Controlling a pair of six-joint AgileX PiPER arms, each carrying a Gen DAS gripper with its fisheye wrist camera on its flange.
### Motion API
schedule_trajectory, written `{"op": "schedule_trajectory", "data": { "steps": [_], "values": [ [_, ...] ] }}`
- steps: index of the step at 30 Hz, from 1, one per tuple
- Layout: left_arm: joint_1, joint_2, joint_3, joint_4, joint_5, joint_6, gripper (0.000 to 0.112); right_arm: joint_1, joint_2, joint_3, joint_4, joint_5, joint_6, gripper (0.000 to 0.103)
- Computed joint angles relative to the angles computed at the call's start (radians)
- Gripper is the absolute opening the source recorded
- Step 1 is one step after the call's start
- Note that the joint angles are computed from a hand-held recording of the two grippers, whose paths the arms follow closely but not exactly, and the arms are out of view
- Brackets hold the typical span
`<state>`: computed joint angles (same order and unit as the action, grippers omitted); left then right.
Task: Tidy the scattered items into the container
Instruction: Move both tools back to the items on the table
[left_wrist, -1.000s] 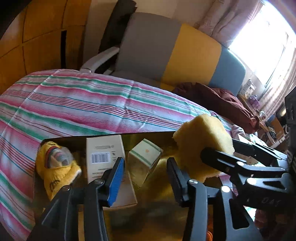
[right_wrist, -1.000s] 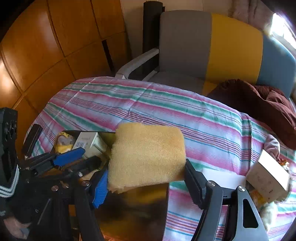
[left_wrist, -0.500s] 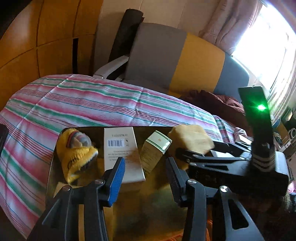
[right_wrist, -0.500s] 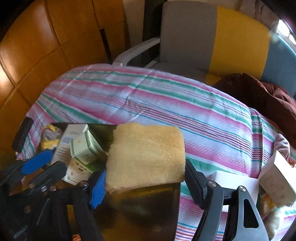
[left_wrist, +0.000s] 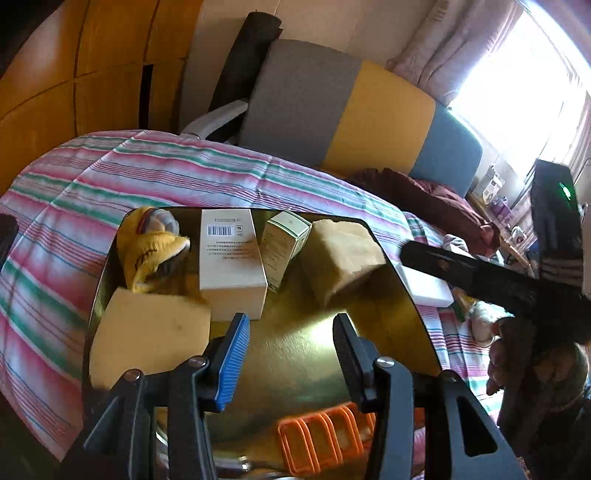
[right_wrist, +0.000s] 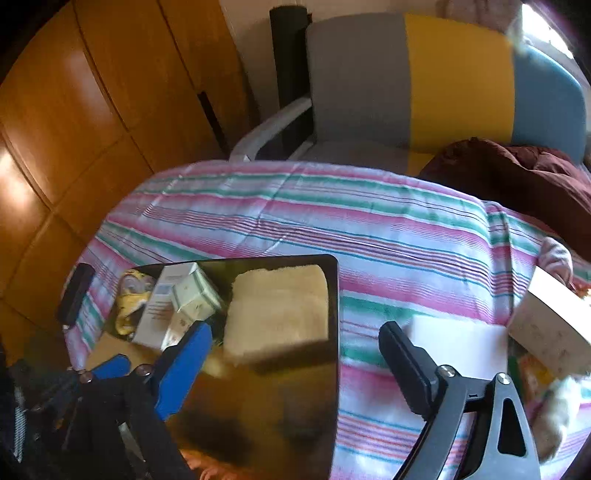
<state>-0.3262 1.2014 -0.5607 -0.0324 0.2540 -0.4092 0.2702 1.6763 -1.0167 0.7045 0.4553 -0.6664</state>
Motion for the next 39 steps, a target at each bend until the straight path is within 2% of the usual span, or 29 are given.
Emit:
{"op": "schedule_trajectory", "data": {
  "steps": [3,6,7,10,14,17,19,23,27,34,37,39],
  "values": [
    [-0.044,-0.043,0.015,0.113,0.016,-0.132,0.054,-0.052,-0.100,0.101,0.110,0.005,-0.154,0.098],
    [-0.103,-0.079,0.025,0.219,0.038,-0.255,0.055,-0.092,-0.191,0.187,0.154,-0.012,-0.245,0.103],
    [-0.129,-0.092,0.029,0.271,0.044,-0.318,0.055,-0.103,-0.212,0.205,0.145,-0.013,-0.251,0.103],
    [-0.193,-0.109,0.030,0.303,0.061,-0.379,0.055,-0.170,-0.270,0.257,0.138,0.014,-0.285,0.103],
    [-0.281,-0.106,0.011,0.388,0.105,-0.510,0.055,-0.342,-0.318,0.316,0.218,0.104,-0.420,0.103],
    [-0.313,-0.082,-0.011,0.407,0.142,-0.573,0.054,-0.510,-0.318,0.328,0.236,0.204,-0.499,0.103],
    [-0.328,-0.072,-0.030,0.374,0.163,-0.564,0.054,-0.620,-0.306,0.329,0.234,0.250,-0.538,0.103],
    [-0.400,-0.058,-0.082,0.405,0.203,-0.594,0.054,-0.807,-0.251,0.300,0.224,0.312,-0.591,0.103],
    [-0.469,-0.002,-0.171,0.357,0.210,-0.497,0.054,-0.944,-0.178,0.252,0.210,0.348,-0.609,0.103],
    [-0.587,0.260,-0.408,0.287,0.249,-0.339,0.054,-1.061,-0.072,0.184,0.222,0.387,-0.604,0.103],
    [-0.612,0.384,-0.528,0.209,0.262,-0.237,0.054,-1.087,-0.045,0.152,0.228,0.400,-0.575,0.103],
    [-0.614,0.449,-0.597,0.142,0.272,-0.154,0.054,-1.103,-0.012,0.104,0.231,0.441,-0.526,0.103]
  ]
}}
